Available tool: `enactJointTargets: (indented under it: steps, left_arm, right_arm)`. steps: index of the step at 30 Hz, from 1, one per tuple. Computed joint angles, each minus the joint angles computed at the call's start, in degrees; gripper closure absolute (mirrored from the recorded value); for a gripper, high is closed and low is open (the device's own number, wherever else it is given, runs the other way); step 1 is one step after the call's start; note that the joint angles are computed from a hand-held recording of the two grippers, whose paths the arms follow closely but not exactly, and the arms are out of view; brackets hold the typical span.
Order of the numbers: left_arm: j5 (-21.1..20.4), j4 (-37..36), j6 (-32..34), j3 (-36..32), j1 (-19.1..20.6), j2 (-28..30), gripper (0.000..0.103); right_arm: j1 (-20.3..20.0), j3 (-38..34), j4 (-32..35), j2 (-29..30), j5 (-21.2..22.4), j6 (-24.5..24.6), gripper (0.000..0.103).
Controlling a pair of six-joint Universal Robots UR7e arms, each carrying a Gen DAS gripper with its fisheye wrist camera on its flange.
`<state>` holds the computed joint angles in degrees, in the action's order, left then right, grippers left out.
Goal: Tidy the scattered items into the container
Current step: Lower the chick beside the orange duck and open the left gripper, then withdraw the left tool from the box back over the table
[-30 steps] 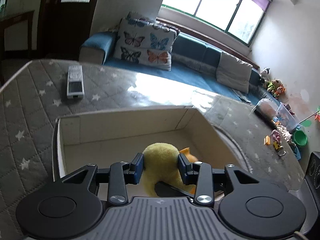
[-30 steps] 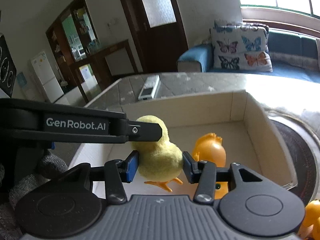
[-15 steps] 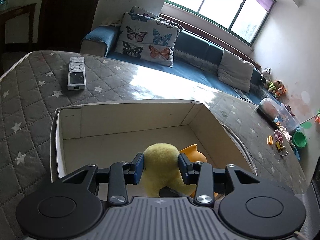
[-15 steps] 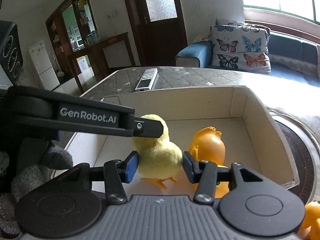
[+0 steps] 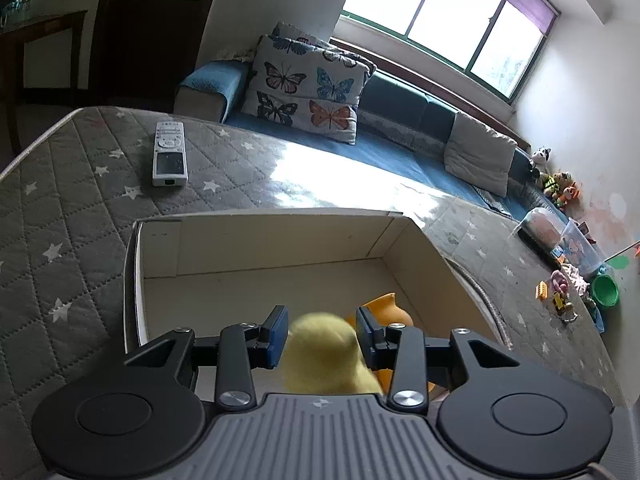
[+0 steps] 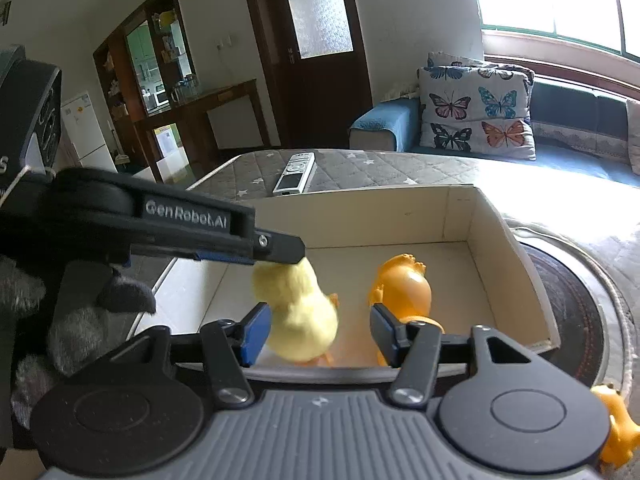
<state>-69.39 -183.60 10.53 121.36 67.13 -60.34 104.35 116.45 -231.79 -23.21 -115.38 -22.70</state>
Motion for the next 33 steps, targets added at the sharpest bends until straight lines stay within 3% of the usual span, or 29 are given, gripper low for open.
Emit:
enactJointTargets:
  steps: [23,33]
  left_arm:
    - [1.69,-6.38,-0.02,12.27,-7.23,-4.97,0.063]
    - [2.10,-8.07,-1.60,16.24,-9.67,-3.56,0.063]
  right_arm:
    - [0.89,11.28,-15.16,0.10,-4.00,-0.37,0.032]
    - [-0.18,15.24,-21.54,2.31,-6.80,1.03,0.026]
